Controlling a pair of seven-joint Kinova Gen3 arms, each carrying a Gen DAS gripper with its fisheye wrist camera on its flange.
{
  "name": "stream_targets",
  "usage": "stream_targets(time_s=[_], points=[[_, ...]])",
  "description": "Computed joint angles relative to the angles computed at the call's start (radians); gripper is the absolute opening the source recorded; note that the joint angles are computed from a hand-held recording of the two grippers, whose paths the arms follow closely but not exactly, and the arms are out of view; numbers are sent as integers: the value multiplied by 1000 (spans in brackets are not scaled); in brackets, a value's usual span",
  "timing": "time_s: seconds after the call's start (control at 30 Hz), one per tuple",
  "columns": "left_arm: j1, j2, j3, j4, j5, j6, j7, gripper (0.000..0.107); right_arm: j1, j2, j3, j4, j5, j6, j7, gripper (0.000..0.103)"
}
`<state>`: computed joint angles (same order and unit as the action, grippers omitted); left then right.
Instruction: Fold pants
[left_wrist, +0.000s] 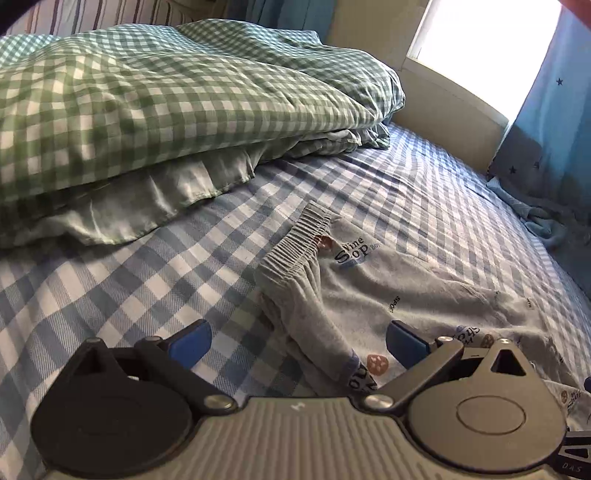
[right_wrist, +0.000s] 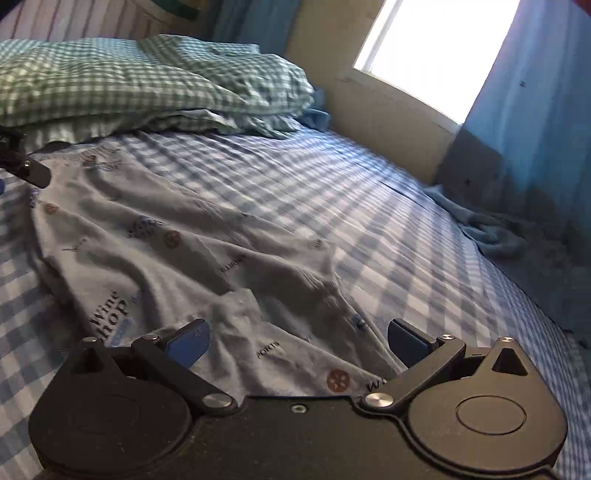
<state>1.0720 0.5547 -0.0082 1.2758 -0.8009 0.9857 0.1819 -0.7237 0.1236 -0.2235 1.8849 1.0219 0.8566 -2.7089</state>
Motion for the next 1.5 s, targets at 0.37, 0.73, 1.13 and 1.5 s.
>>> stream_targets(time_s=[0.37,0.73,1.13,1.5], points=[[-115,20,103,-13,0,-52,-67,103,-65,106,-108,5,230,326,-294,102],[65,20,-148,113,-110,-265,292,103,-97,156,-86,25,230,331,-428,102],[24,125,-111,-179,114,72,234,45,-105,164,-88,21,229,352,-439,102],[9,123,-73,-178,78,102,207,20,-110,162,-80,23,228,343,-440,102]])
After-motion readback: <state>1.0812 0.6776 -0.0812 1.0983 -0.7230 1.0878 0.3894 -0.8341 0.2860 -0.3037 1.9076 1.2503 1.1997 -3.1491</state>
